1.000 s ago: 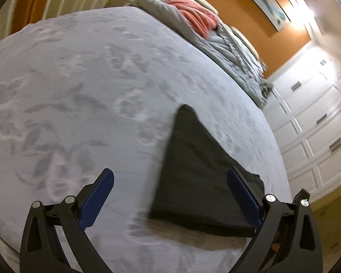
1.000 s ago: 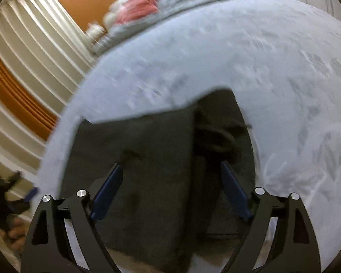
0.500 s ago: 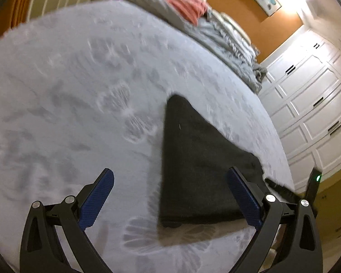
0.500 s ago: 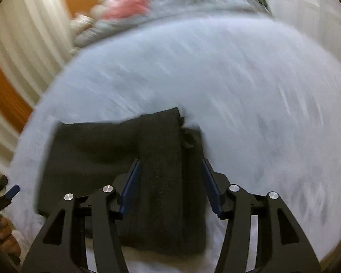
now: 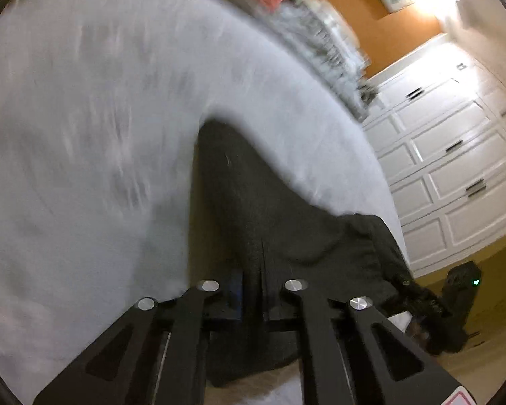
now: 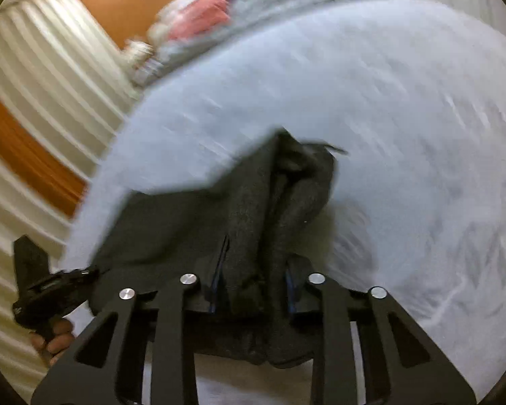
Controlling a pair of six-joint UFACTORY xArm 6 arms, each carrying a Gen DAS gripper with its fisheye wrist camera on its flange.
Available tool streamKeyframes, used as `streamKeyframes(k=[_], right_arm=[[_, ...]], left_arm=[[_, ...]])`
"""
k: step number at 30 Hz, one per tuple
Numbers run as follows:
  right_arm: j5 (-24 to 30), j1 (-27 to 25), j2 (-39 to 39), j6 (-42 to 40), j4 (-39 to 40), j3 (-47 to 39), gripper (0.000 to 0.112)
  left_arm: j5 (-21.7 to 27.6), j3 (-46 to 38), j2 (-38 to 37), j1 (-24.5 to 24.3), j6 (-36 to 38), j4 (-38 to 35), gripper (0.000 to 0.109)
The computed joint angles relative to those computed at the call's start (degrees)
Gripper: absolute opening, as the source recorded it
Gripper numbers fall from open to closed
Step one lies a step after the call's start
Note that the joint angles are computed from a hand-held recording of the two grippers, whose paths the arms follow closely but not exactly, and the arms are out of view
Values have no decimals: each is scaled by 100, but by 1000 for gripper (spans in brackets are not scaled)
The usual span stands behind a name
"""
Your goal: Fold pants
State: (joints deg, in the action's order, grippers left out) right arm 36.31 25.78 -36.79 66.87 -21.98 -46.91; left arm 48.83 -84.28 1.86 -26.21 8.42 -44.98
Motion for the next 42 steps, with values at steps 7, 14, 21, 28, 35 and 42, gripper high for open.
streamKeyframes(k=[7, 14, 21, 28, 35, 42], right_arm=[[210, 912, 638, 554, -246, -64, 50], [1106, 1610, 600, 1934, -1480, -223, 55], [1090, 1370, 1492, 1177, -991, -711, 22], [1693, 1901, 1233, 1711, -2058, -1005, 11], [2131, 2048, 1338, 1897, -2026, -1137, 26], [1632, 1562, 2451, 561, -1816, -2465, 27]], left_arm=[[74, 714, -1054, 562, 219, 1260, 15], [-775, 2324, -1786, 635, -101, 1857, 38], [-1367, 2646, -2012, 351, -116, 2399, 66], [-1258, 2584, -1904, 375, -440, 2763, 66], [-1317, 2646, -1947, 395, -676, 2962, 66], [-1387, 2676, -1943, 316, -916, 3340, 67]])
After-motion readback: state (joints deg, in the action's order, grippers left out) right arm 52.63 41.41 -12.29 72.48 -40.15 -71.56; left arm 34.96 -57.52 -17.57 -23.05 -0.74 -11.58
